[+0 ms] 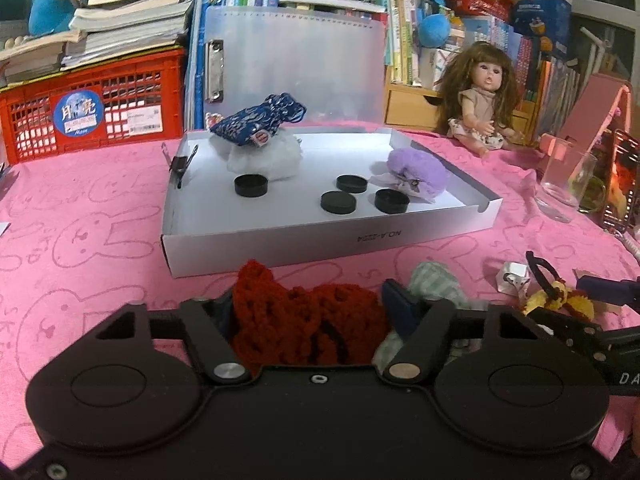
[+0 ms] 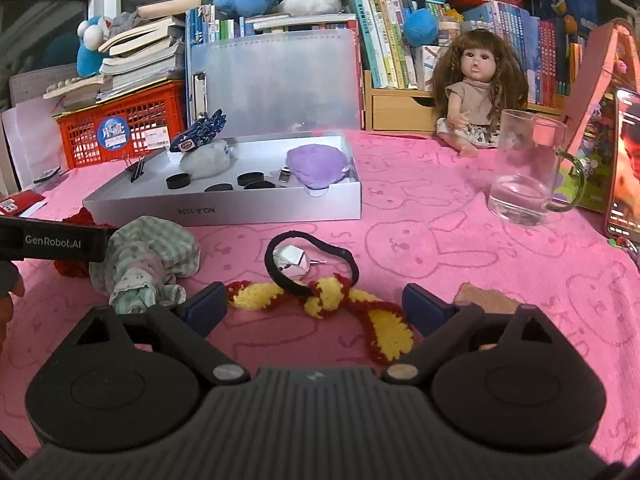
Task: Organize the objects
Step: 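Lower left gripper onto red knitted pouch while right gripper lowers onto knitted strip, then close left gripper on red knitted pouch while right gripper closes on knitted strip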
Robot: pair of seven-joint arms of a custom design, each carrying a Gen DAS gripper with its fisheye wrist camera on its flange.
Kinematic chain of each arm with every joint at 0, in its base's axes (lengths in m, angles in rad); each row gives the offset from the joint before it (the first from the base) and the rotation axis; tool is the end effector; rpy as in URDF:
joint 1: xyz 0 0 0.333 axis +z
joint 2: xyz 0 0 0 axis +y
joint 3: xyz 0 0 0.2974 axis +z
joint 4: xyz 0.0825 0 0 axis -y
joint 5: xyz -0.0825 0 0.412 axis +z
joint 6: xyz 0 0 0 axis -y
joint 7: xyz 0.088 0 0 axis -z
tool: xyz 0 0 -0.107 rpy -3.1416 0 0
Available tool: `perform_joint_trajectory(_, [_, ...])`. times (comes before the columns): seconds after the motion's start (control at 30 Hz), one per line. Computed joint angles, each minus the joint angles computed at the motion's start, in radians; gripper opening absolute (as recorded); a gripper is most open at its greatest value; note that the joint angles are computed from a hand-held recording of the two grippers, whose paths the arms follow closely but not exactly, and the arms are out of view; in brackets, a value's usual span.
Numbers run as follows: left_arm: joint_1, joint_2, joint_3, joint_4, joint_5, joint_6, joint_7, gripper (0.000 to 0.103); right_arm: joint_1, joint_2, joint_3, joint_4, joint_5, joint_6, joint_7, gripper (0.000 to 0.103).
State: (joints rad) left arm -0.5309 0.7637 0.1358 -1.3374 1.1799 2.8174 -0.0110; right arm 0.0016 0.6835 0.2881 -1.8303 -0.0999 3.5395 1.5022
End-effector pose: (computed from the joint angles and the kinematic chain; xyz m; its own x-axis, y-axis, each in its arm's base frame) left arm 0.6935 -0.3676 0.3037 0.0490 -0.9957 0.0790 -0.5483 -0.0929 -0.8311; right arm 0.6752 0.1820 0.2636 0.3341 -0.9406 -0.0597 -0.4771 -0.1142 -0.8714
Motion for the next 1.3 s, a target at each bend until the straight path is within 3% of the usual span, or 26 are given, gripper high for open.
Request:
perform_joint_trajectory(0.1, [-0.012,-0.008,0.011,-0.007,0.027,0.001,-0.017,0.058,0.013,-0.01,-0.014,-0.013,0.013,0.015,-0.002,0.086])
perform_joint_trajectory(0.4, [-0.011,-0.033,0.007,-0.03,0.067,0.001,-0.062,0.048,0.054,-0.036,-0.062,-0.043,0.065,0.067,0.011,0.044])
perform_joint_trajectory(0.53, [-0.002,-0.039,-0.003,-0.033,0.076,0.002,-0.069,0.045,0.056,-0.039,-0.069,-0.044,0.071,0.077,0.029,0.035])
perform_joint_trajectory(0.97, [0.005,-0.056,-0.019,-0.047,0.12,-0.006,-0.091,0.039,0.091,-0.052,-0.108,-0.061,0.081,0.114,0.026,0.034])
perform_joint_trajectory(1.13, [0.004,-0.058,-0.021,-0.05,0.131,-0.018,-0.085,0.043,0.094,-0.05,-0.109,-0.065,0.083,0.104,0.016,0.039])
perform_joint_trajectory(1.17, [0.003,-0.056,-0.022,-0.048,0.135,-0.022,-0.084,0.044,0.097,-0.05,-0.111,-0.066,0.088,0.101,0.012,0.043])
perform_joint_trajectory(1.2, [0.002,-0.055,-0.022,-0.048,0.139,-0.025,-0.083,0.045,0.098,-0.049,-0.112,-0.066,0.09,0.1,0.009,0.053])
perform_joint_trajectory(1.3, [0.0,-0.053,-0.024,-0.047,0.149,-0.032,-0.087,0.046,0.099,-0.046,-0.112,-0.065,0.095,0.098,0.003,0.054])
